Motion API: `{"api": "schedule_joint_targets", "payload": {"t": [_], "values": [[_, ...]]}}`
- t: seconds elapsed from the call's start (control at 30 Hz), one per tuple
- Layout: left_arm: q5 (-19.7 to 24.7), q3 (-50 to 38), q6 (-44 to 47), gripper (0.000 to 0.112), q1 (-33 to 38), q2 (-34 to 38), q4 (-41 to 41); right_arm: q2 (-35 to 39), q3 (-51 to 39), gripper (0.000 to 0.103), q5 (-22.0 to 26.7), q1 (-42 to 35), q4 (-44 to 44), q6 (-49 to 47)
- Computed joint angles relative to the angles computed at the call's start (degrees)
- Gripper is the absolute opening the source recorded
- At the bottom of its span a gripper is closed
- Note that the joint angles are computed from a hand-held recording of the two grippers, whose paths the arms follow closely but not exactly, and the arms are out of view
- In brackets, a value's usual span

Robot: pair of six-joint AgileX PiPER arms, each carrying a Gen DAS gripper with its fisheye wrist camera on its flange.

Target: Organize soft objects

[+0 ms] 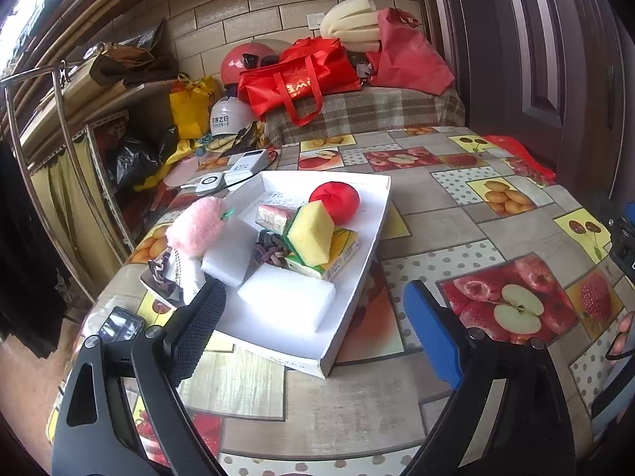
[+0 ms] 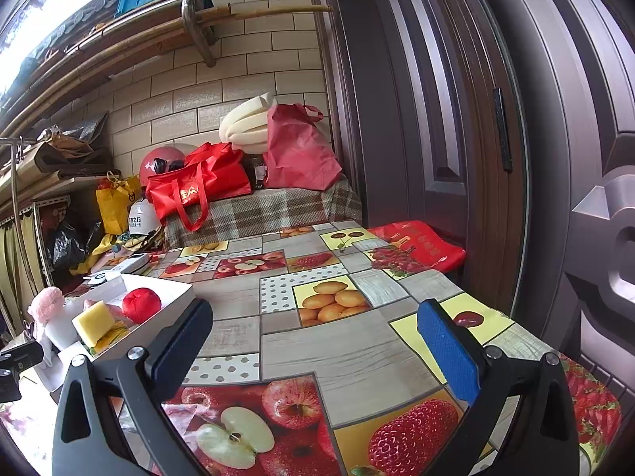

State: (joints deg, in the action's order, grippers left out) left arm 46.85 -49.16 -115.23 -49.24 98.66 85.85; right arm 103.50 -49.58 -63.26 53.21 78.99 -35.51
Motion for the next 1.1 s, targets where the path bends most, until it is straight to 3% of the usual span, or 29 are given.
{"api": "schedule_joint_targets", "payload": {"t": [0.47,1.1], "values": [[2.7,0.7,-2.3,0.092,-0.4,-1.5,-0.3,0.0,0.1,0.103,-0.1,0.2,0.1,0.2],[0.5,1.3,-3.4,0.092,1.5,-1.3,-0.2,0.3,-0.2,0.103,0.2,0.1,0.4,-0.6]]}}
